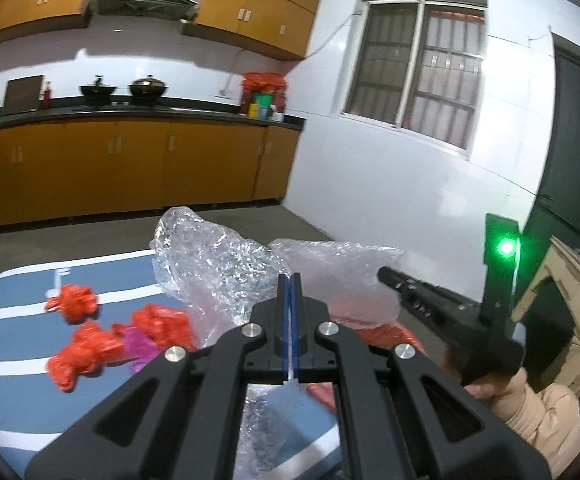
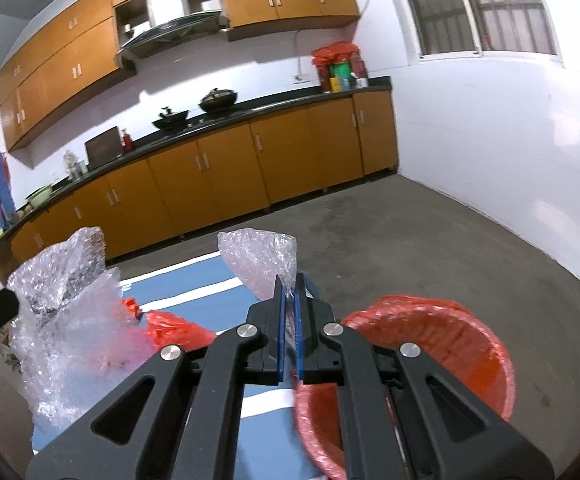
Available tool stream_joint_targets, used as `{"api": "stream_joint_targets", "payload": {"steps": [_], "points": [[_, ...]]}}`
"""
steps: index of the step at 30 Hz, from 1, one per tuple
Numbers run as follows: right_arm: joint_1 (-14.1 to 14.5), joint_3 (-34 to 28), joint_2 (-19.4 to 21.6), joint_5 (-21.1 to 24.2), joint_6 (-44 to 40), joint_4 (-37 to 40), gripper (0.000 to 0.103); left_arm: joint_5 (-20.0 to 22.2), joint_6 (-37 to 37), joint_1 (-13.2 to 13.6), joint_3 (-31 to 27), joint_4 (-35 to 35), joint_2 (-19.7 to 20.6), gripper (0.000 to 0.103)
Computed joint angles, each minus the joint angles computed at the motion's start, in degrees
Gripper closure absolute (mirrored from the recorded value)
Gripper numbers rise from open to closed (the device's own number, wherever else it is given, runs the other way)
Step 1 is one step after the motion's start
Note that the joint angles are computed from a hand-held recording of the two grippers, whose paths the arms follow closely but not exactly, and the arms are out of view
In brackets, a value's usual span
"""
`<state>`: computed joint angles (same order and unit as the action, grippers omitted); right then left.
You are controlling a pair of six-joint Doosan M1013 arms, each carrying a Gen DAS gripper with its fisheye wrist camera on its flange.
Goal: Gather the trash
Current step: 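Carry both bubble wraps to the orange basket and open both tools inside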
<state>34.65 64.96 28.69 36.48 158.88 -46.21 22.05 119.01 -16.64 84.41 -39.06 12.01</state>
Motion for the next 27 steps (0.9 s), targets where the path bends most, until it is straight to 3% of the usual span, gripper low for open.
{"api": "stream_joint_targets", "payload": {"steps": [16, 27], "points": [[-1.7, 10.0, -5.9, 5.8, 10.4, -5.7, 0.099, 7.4, 7.5, -5.8, -6.8, -9.6, 6.9, 0.1], [-2.7, 12.0, -6.4, 6.1, 10.1, -2.8, 0.099, 8.8, 5.5, -7.7, -8.7, -7.0, 10.8, 0.1]]}}
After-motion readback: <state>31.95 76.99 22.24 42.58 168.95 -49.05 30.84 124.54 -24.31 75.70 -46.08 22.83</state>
